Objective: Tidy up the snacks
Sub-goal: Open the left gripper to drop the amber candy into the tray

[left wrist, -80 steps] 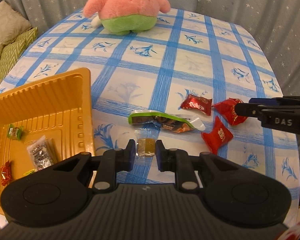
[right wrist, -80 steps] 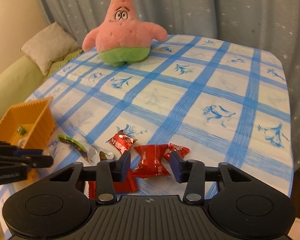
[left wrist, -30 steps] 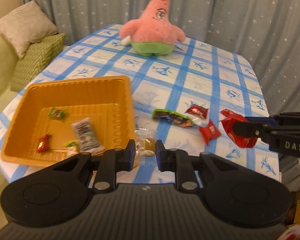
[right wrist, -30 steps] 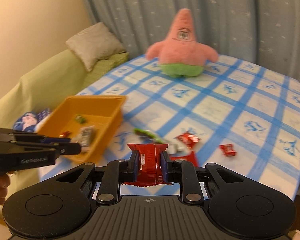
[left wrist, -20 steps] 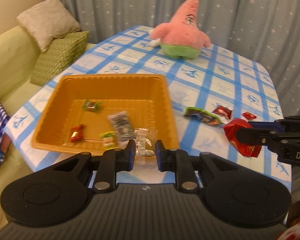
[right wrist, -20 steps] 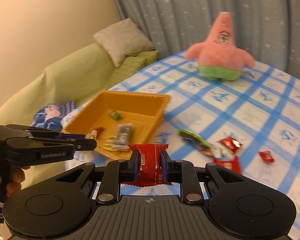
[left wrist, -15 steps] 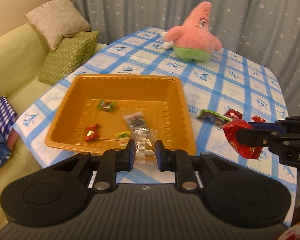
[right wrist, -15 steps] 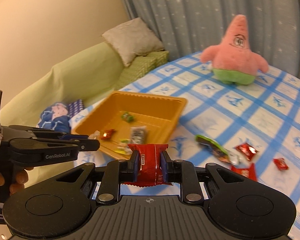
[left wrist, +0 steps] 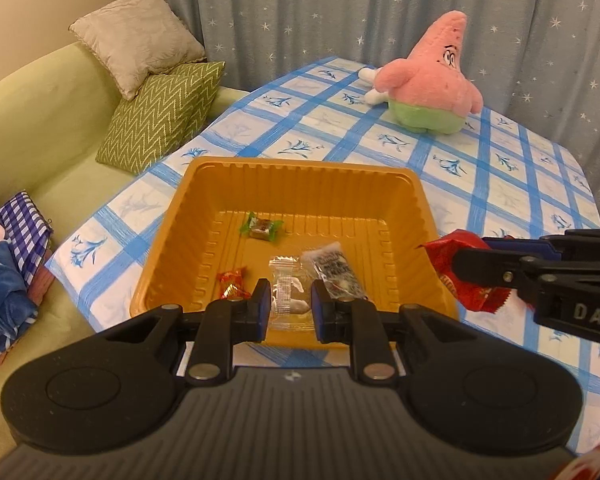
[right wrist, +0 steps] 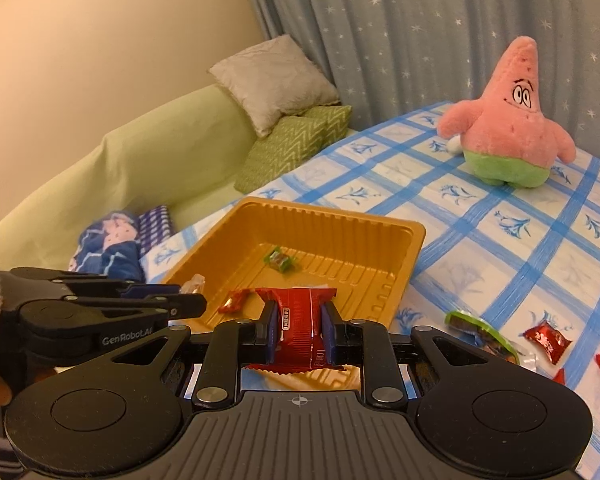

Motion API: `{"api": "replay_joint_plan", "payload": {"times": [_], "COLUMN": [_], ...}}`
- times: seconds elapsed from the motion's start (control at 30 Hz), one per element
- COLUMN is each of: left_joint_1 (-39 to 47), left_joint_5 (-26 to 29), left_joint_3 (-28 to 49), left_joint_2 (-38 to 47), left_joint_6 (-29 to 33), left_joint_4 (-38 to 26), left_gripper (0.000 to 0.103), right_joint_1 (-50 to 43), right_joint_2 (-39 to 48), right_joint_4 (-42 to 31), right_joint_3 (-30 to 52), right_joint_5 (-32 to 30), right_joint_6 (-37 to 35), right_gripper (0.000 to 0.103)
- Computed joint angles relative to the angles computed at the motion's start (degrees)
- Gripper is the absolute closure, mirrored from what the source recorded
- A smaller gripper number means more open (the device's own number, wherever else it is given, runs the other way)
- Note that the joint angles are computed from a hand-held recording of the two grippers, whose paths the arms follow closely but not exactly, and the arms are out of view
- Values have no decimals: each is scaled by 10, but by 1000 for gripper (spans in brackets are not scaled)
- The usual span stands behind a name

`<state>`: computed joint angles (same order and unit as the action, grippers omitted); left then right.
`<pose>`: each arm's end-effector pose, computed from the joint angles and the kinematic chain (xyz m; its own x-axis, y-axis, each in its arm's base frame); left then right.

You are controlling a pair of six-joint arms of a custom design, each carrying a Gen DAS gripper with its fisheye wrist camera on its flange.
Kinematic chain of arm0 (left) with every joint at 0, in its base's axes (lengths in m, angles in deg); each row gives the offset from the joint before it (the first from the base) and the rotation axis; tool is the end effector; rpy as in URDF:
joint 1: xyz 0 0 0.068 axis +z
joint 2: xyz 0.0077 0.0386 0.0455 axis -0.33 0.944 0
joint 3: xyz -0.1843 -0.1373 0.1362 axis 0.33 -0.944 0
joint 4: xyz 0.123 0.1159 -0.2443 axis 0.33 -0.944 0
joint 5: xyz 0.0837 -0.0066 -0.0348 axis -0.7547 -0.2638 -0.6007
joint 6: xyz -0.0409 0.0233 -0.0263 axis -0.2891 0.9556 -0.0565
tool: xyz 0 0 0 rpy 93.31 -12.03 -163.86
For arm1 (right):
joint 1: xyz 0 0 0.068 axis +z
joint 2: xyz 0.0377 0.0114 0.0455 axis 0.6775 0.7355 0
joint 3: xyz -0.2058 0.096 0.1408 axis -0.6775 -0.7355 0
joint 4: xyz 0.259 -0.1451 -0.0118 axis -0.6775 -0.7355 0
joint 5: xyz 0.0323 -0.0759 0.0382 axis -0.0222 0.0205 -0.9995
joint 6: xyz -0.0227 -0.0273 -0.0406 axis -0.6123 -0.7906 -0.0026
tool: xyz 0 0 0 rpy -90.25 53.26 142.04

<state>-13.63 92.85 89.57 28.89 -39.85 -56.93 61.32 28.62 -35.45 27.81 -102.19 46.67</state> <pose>0.2528 0.0208 0.2707 -0.7483 0.0854 -0.6579 0.1012 0.9948 0.0141 0.2536 0.0966 0.2583 -0.6773 -0.0250 -0.7353 -0.3967 0.8541 0.3363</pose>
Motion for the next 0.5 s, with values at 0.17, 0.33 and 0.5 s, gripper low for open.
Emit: {"api": "replay_joint_plan", "payload": {"times": [0.17,0.33,0.5], "left_joint_1": [6,14,19], "left_joint_5": [3,7,11], "left_joint_3": [20,37,58], "left_joint_2": [59,107,151], "left_joint_6": [15,27,30], "left_joint_4": [21,40,50], "left_gripper": [84,84,84], "right_joint_1": [21,32,31], "right_joint_2": [64,131,187], "right_joint_4": [38,57,74], "right_joint_3": [20,45,72], "right_joint_5": [37,62,78], "right_joint_6": [17,36,48], "right_gripper": [80,80,80]}}
